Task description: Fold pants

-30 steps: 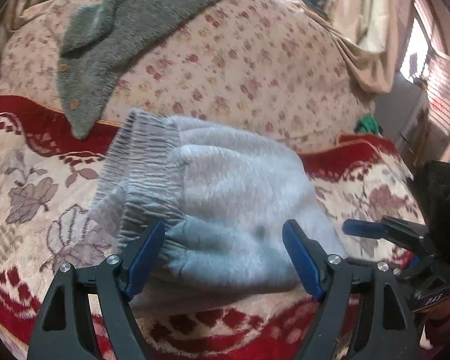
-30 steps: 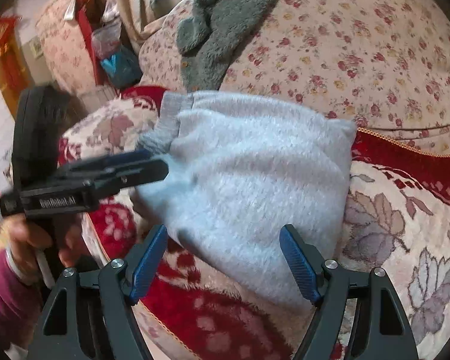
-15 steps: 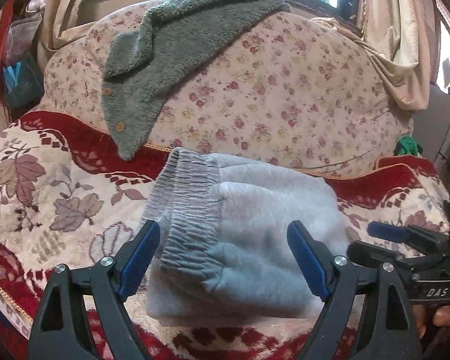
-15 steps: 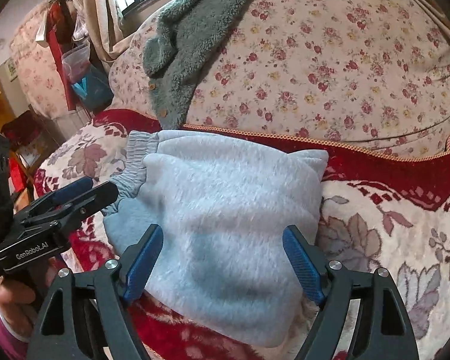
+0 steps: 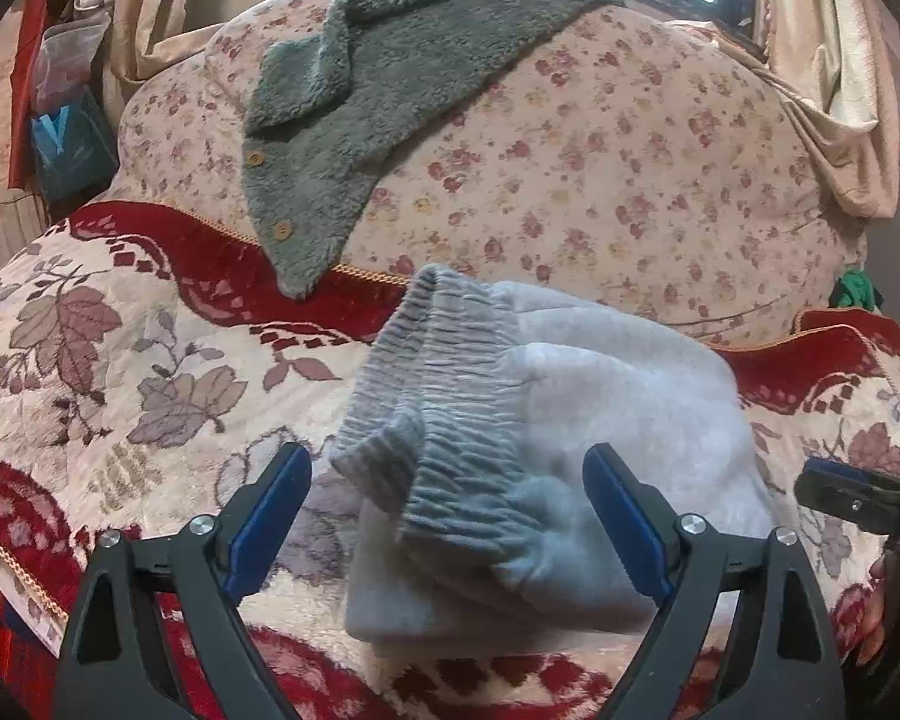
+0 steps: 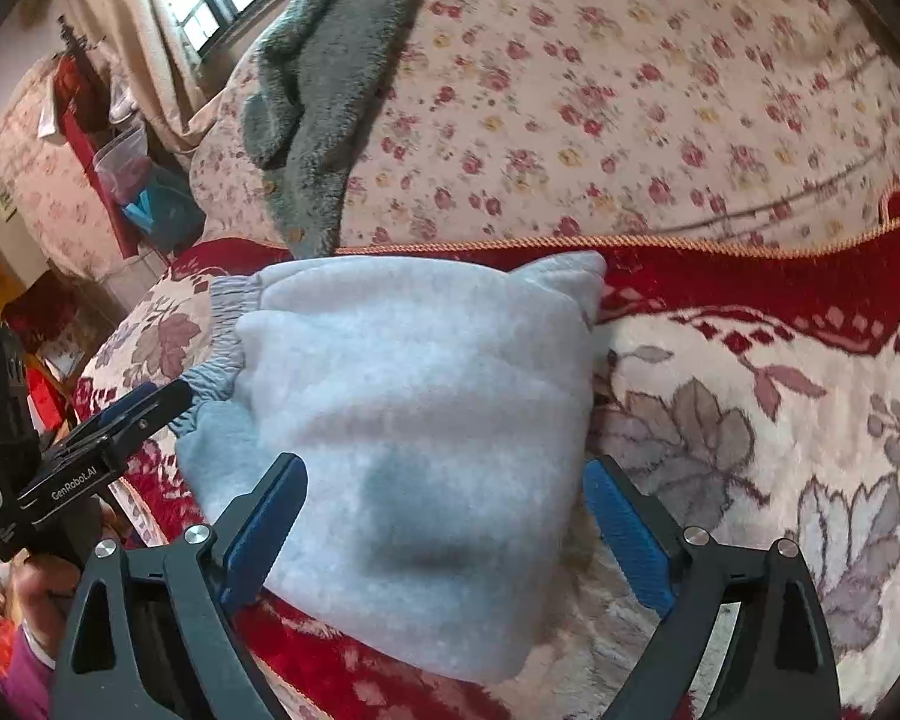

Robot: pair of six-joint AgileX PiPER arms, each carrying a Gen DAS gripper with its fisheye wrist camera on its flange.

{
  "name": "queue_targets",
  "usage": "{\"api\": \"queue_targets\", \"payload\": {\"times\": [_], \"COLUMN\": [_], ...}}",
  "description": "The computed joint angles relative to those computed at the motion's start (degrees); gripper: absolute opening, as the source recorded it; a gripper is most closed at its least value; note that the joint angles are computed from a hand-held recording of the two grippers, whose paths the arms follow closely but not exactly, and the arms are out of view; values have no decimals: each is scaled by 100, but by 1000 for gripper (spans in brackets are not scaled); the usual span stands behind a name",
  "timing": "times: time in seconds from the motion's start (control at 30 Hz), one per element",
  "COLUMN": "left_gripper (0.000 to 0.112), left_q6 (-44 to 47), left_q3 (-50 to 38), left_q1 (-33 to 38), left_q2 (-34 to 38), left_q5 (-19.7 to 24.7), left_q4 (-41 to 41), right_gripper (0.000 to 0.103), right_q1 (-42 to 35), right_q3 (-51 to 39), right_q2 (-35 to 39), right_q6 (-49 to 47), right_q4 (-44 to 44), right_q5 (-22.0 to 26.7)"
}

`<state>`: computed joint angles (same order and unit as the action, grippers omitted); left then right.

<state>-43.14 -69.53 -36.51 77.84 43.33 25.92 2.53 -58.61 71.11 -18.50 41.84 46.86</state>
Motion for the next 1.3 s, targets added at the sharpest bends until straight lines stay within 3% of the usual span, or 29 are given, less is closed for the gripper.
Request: {"api": "queue_targets", "payload": {"times": [0.83,1.03,1.3], "left_gripper": [99,101,101], "left_q6": [263,292,-71], "left_q3": [146,156,91], "left_q1": [533,580,344], "left_q2": [157,198,258], "left_q5": [-179,-224,-58], "left_q4": [-259,-296,249], "right_gripper": [103,103,103], "right_q1": [-1131,-1110,-855], "right_q3": [549,533,353], "right_q2": [1111,1090,755], "right_q6": [-1685,-1653,-1220], "right_q4": [2281,2218,1670], "right_q5": [1132,1047,846]}}
